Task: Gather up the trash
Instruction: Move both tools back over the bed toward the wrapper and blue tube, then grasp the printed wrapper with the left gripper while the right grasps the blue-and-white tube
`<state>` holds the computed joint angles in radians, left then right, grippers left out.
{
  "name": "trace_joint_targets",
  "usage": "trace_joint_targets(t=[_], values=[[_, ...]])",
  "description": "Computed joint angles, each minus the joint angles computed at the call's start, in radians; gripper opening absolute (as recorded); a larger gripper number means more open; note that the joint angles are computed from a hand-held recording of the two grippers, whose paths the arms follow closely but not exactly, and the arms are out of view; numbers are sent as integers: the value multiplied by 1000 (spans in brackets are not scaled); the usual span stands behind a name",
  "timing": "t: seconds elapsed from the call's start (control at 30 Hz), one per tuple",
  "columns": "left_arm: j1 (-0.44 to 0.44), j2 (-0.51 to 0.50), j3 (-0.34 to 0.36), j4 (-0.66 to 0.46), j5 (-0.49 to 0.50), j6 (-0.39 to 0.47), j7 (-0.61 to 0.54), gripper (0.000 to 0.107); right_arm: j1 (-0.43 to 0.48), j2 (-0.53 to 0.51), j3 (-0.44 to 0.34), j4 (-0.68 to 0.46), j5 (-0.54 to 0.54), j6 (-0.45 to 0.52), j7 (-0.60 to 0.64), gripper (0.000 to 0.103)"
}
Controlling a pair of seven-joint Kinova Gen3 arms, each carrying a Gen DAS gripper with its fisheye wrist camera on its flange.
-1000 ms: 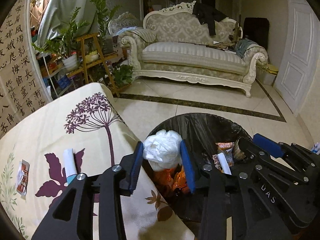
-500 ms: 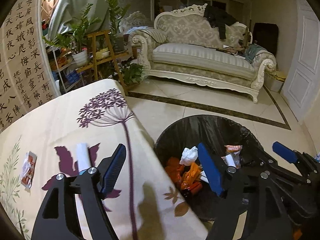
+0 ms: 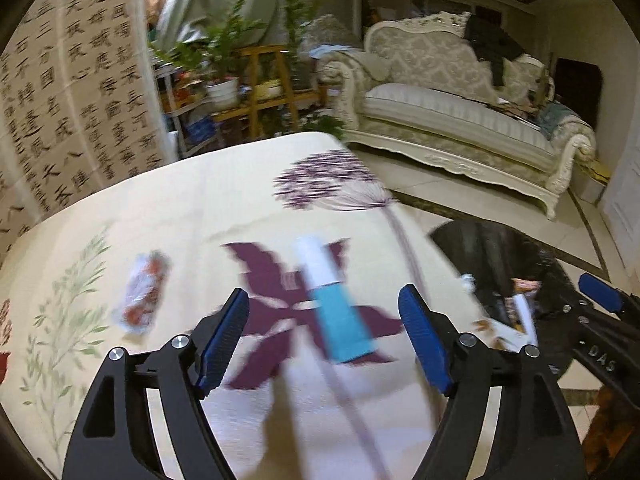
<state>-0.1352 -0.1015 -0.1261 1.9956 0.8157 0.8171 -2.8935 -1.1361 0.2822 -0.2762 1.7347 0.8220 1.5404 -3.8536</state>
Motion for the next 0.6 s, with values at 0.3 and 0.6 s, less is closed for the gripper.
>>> trace_joint_targets(t=[0.3, 0.6], values=[[-78, 88, -6, -83, -20, -64, 65, 75, 7, 52, 32, -111, 70, -60, 152, 63], [-155, 197, 29, -208, -91, 18, 193, 75, 17, 101, 81, -208, 100, -153, 296, 63]])
